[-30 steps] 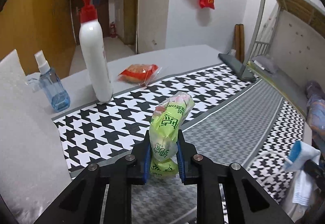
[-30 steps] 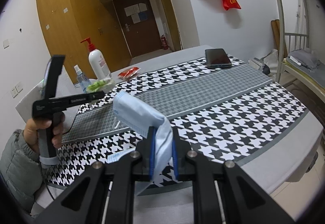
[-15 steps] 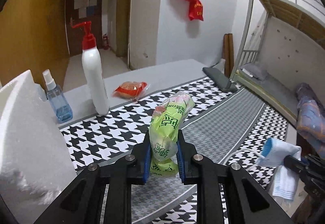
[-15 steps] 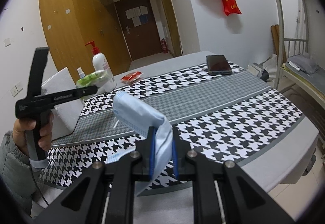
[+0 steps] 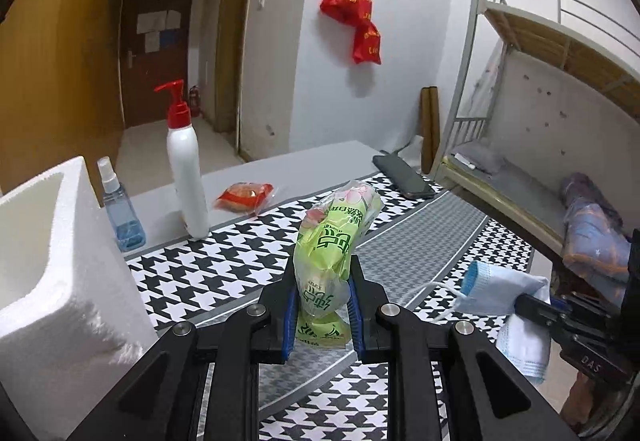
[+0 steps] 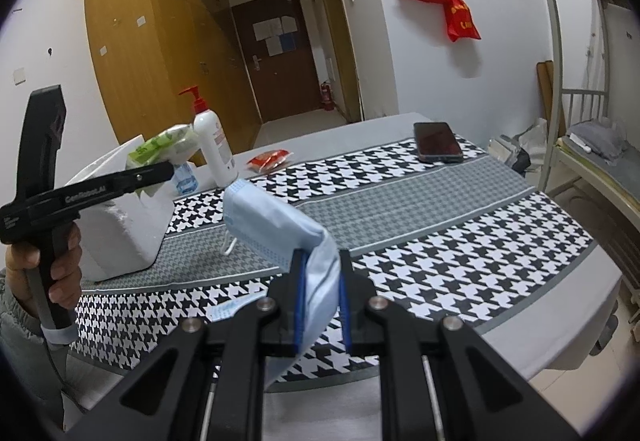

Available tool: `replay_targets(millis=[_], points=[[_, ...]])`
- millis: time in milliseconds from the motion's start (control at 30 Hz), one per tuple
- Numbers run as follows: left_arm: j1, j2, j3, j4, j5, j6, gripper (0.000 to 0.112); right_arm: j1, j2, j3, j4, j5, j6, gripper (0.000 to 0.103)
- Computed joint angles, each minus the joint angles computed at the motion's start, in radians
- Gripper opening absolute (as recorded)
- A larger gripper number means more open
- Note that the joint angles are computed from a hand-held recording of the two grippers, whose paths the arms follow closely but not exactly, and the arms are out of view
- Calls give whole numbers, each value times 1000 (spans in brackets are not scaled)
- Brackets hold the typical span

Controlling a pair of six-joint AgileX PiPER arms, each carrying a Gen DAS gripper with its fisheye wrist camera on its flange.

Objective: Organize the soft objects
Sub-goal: 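Lift the green packet with the left tool while the right tool holds the mask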

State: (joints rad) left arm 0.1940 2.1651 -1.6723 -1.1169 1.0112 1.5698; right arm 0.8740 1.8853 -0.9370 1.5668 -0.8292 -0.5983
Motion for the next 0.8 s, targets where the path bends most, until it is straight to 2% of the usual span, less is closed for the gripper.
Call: replay_targets(millis=[367, 800], points=[[75, -21, 50, -42, 87, 52, 23, 23, 7, -56, 60, -25, -93, 18], [186, -70, 166, -92, 87, 145, 23, 18, 54, -167, 103, 19, -233, 18]])
